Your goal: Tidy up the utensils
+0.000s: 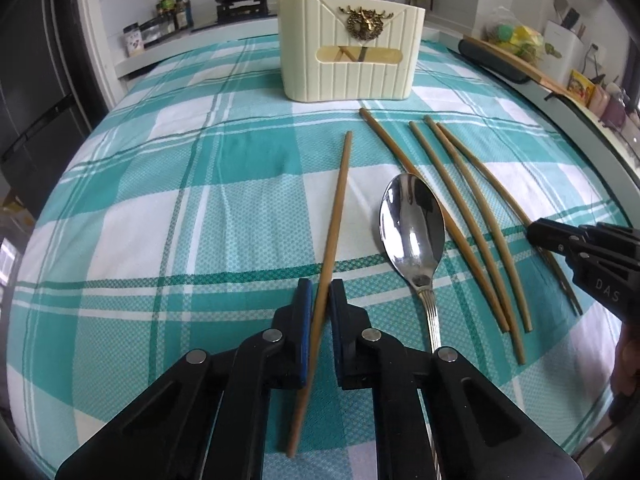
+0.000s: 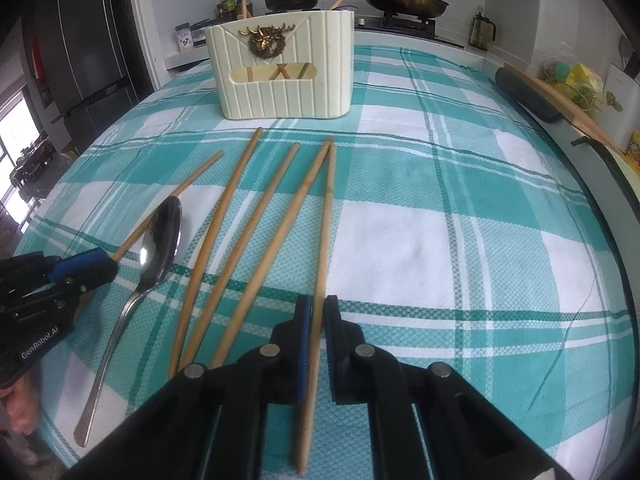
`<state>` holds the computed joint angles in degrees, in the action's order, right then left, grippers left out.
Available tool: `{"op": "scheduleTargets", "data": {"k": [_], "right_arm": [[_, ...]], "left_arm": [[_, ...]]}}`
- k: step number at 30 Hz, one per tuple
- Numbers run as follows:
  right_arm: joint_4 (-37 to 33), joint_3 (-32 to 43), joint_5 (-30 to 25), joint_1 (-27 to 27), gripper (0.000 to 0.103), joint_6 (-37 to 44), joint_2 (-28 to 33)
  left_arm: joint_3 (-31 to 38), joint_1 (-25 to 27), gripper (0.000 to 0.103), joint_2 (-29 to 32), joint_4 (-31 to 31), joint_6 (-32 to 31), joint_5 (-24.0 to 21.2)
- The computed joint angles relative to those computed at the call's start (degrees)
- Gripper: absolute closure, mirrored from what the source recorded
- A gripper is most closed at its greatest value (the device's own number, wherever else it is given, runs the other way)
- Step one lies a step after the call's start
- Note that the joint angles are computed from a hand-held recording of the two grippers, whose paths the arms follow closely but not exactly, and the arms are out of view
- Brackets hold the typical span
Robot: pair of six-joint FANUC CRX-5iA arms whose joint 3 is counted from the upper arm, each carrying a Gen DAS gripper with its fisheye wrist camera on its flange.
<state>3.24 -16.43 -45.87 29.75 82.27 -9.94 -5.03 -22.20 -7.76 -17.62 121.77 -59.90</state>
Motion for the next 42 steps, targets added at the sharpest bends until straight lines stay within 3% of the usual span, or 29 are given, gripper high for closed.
{"op": "scheduleTargets", "data": {"k": [9,14,16,18,20,23,33,42], "right_arm": [[4.8,-4.7,0.8,-3.0,0.097,-5.0,-3.7],[5.0,-7.5,0.0,-5.1,0.097,-4.4,-7.3],[4.9,-8.3,-0.3,-5.5,0.095,-4.2,-8.5],[1.8,-7.9,-0.4,-6.9,0.094,-1.9,-9.4],[-1.1,-7.0,-1.1,-8.3,0.084,0.7,-9.7],[-4.1,-5.6,-2.1,-9.8,0.072,3.5,-9.7],[-11.4,0.7,-7.6,-13.5,0.072,11.9,-6.3],[-11.9,3.4,-7.9,-12.9,0.072,14.7,-3.0]], "left_arm": [[-1.0,-1.5,0.098,-2.8,-3.1,11.1,-4.7],[-2.7,-1.9,0.096,-4.9,-2.8,11.5,-5.4],[-4.0,-0.8,0.09,-6.3,-1.1,10.2,-4.6],[-5.3,0.8,0.065,-7.7,1.1,8.5,-3.6],[-6.6,2.5,0.055,-9.2,3.3,6.1,-2.5],[-8.5,5.6,0.054,-10.9,8.0,0.0,-0.8],[-9.2,12.3,0.047,-10.5,17.9,-18.2,1.3],[-7.7,14.3,0.047,-5.8,20.4,-20.3,2.1]]}}
